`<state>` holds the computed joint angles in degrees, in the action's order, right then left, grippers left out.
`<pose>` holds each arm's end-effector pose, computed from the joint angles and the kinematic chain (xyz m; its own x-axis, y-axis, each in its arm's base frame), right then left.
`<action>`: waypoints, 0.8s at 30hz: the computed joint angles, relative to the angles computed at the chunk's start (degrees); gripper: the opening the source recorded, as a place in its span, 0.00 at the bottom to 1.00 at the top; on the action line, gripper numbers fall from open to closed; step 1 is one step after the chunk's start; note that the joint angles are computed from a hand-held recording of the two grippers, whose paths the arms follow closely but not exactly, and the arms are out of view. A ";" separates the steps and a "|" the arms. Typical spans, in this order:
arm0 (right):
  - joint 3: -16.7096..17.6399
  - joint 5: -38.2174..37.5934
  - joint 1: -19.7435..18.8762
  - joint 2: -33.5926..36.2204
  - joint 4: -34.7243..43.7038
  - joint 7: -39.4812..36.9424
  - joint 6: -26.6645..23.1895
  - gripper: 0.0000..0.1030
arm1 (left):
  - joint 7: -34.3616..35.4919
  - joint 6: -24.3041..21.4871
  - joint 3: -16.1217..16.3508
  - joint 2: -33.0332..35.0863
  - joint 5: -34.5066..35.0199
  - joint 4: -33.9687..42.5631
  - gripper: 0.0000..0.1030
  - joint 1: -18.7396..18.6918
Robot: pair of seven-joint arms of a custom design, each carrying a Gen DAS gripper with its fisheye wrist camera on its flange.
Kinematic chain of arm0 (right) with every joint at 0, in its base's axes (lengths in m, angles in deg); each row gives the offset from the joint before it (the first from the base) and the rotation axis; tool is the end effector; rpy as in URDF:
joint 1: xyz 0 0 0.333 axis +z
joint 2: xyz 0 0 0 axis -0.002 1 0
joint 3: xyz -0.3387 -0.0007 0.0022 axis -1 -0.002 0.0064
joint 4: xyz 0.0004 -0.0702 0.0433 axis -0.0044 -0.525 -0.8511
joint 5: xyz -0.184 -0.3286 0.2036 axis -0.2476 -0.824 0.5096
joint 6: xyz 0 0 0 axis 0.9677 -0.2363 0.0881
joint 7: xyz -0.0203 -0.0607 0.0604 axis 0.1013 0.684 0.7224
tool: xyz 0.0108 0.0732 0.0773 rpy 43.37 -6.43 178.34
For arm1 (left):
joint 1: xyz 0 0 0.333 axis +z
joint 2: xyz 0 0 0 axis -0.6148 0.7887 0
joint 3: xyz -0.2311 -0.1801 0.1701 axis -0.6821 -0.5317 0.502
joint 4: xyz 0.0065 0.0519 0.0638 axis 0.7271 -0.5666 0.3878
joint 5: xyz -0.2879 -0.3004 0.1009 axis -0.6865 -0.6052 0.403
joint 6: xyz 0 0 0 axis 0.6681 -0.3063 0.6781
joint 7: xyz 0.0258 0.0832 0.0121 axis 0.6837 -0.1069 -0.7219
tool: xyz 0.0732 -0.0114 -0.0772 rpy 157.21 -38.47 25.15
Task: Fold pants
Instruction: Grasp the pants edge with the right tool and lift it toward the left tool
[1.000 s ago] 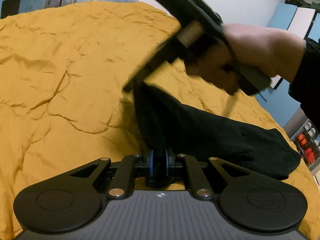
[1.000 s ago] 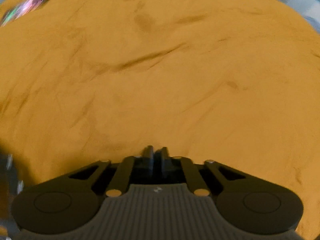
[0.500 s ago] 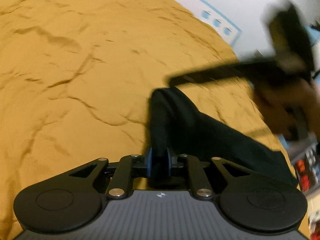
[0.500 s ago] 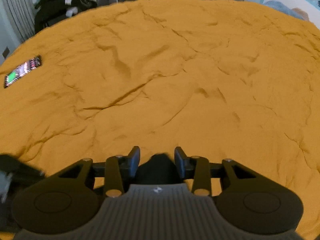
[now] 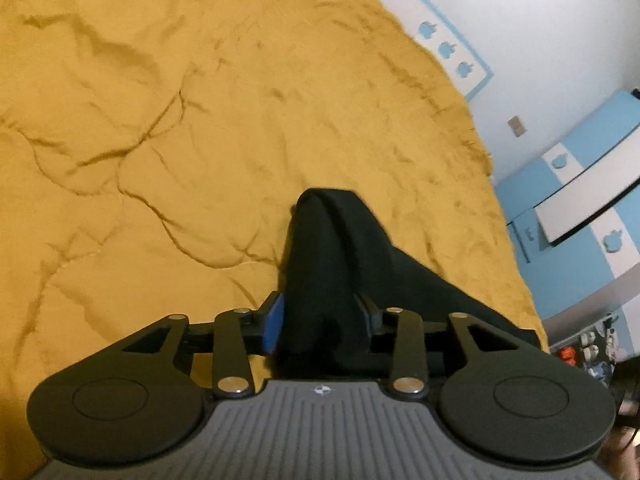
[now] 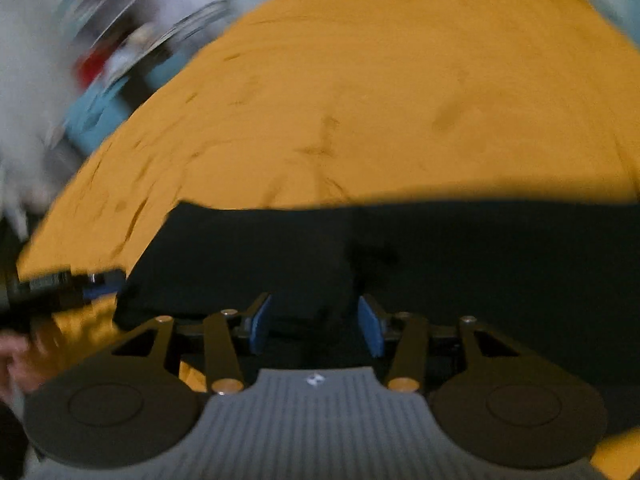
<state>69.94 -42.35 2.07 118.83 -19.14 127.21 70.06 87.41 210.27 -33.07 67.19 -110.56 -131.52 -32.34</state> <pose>0.7388 0.1468 0.3624 0.3307 -0.8305 -0.4482 -0.8611 -0.0711 -0.5034 0.5900 0.0480 0.3570 0.2451 -0.7555 0.6076 -0.6624 -0.5881 -0.4641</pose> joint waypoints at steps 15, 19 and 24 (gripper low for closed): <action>7.25 22.99 -4.81 3.43 -0.52 -4.51 3.27 0.00 | -7.83 2.66 -2.29 0.73 8.70 0.13 0.41 0.92; 3.56 22.19 -2.59 0.41 -3.29 -6.93 3.72 0.00 | -9.27 0.95 -1.80 2.33 9.38 1.26 0.41 0.56; -3.06 0.70 4.46 0.32 -3.95 2.08 5.62 0.05 | -11.29 2.51 -3.04 2.74 13.95 0.86 0.43 0.46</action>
